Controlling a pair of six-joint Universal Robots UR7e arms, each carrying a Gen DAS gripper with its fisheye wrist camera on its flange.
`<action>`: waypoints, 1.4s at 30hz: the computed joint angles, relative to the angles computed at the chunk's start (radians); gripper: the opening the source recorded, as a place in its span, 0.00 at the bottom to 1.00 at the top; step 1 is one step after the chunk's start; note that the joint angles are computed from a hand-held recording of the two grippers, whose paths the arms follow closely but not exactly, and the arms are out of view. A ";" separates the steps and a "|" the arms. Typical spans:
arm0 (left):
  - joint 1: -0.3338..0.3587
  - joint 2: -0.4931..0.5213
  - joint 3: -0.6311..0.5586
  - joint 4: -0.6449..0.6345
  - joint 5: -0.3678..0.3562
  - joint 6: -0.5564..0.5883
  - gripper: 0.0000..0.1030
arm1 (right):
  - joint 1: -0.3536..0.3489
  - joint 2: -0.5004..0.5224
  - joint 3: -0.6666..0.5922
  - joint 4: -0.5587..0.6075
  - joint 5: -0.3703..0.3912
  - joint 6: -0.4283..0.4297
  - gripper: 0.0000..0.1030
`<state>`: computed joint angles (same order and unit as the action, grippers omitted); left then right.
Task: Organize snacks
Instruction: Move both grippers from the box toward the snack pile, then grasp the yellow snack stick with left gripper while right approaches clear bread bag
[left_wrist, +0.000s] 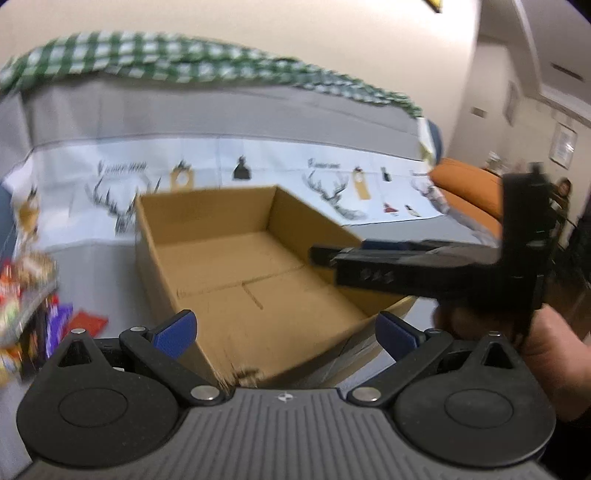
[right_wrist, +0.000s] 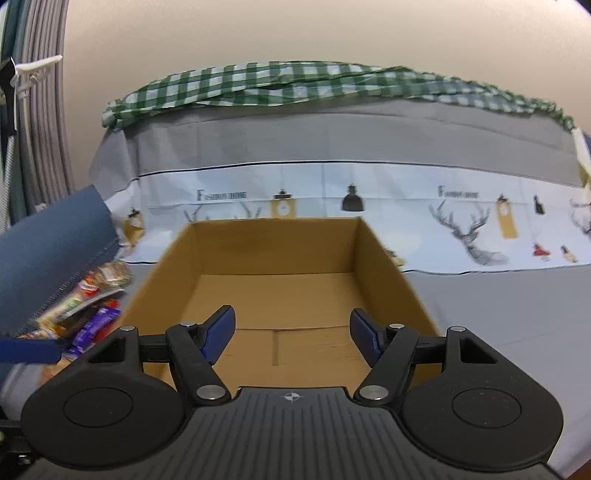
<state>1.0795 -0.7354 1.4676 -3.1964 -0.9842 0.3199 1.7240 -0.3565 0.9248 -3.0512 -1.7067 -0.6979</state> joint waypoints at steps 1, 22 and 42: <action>0.001 -0.010 0.001 0.004 -0.005 0.018 1.00 | 0.004 0.002 -0.001 0.002 0.005 0.011 0.68; 0.177 -0.184 0.063 -0.061 0.119 -0.173 0.22 | 0.083 0.060 -0.006 0.164 0.168 0.003 0.37; 0.193 -0.187 0.032 0.022 0.301 -0.363 0.24 | 0.170 0.348 -0.396 0.628 -0.035 -0.004 0.82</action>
